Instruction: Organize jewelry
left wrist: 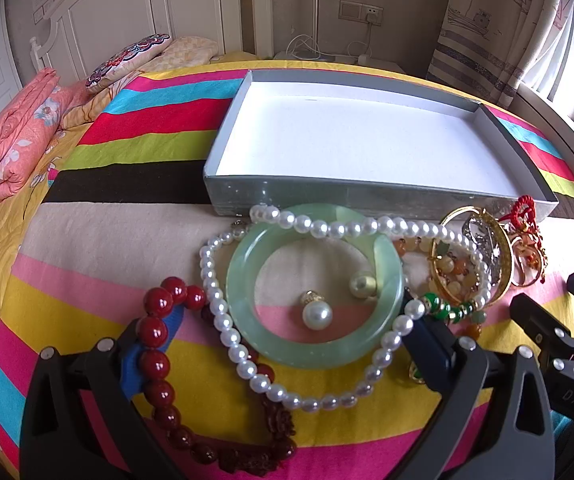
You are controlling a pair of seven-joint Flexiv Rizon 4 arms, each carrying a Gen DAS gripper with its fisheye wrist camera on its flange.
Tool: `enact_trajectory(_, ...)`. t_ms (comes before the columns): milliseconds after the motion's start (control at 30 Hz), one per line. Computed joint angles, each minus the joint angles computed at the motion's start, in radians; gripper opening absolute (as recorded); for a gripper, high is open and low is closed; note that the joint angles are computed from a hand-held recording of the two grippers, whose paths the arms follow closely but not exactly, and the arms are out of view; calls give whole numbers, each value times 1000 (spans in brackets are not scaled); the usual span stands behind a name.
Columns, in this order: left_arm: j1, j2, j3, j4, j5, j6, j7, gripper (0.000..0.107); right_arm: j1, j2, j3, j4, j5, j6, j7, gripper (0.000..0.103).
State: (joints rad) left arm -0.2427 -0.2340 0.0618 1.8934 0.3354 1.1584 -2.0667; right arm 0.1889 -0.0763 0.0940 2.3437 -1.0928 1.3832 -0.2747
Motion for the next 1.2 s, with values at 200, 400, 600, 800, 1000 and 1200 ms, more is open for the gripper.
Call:
enact_trajectory(200, 1, 0, -1, 0, 0, 0, 0, 101, 0, 0, 0, 0, -2, 0, 2, 99)
enact_trajectory(400, 1, 0, -1, 0, 0, 0, 0, 101, -1, 0, 0, 0, -3, 1, 2, 99)
enact_trajectory(600, 1, 0, -1, 0, 0, 0, 0, 101, -1, 0, -1, 0, -5, 1, 4, 99)
enact_trajectory(800, 1, 0, -1, 0, 1, 0, -1, 101, -1, 0, 0, 0, -4, 1, 4, 99)
enact_trajectory(1000, 1, 0, -1, 0, 1, 0, -1, 101, -3, 5, -1, 5, -11, -2, 13, 99)
enact_trajectory(1200, 1, 0, -1, 0, 1, 0, -1, 101, -2, 1, 0, 1, -13, -3, 16, 99)
